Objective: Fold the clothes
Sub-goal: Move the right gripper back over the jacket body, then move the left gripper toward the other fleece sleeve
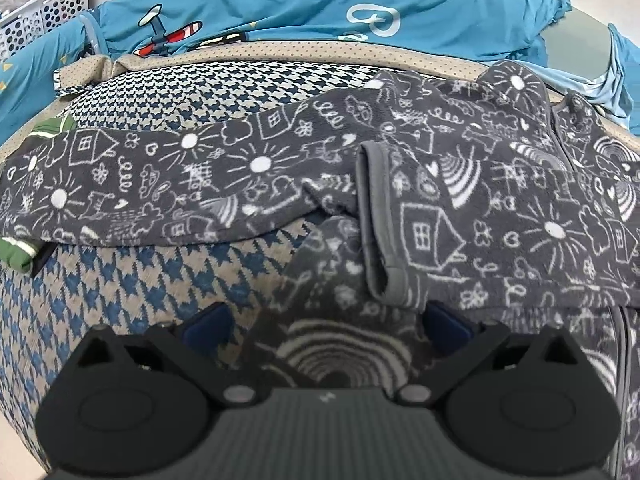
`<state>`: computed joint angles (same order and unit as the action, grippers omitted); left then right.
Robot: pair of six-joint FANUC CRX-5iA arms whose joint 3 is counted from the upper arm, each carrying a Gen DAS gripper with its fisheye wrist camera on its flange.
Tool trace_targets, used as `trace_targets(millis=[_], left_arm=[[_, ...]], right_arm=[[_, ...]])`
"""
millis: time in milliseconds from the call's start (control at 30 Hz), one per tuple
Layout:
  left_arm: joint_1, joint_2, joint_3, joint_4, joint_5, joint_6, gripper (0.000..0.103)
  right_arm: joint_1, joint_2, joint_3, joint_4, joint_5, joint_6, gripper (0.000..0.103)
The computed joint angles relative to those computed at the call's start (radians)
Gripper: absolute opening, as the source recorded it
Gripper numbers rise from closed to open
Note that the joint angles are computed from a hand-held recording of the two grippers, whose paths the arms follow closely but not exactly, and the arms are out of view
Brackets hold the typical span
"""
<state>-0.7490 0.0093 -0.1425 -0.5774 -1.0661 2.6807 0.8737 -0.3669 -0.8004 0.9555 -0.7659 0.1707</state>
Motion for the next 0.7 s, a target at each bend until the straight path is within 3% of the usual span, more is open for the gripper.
trace_targets(millis=[233, 333, 500, 700], left_arm=[[0.016, -0.051, -0.042, 0.015, 0.037, -0.002, 0.103], [0.009, -0.085, -0.064, -0.019, 0.033, 0.016, 0.103], [-0.024, -0.107, -0.056, -0.115, -0.094, 0.088, 0.103], [0.011, -0.184, -0.077, -0.166, -0.177, 0.157, 0.102]], right_arm=[[0.095, -0.039, 0.009, -0.066, -0.036, -0.044, 0.045], [0.136, -0.049, 0.008, -0.075, -0.06, -0.073, 0.052], [0.182, -0.054, 0.007, -0.095, -0.072, -0.099, 0.053], [0.201, -0.029, 0.007, -0.096, -0.073, -0.113, 0.053]])
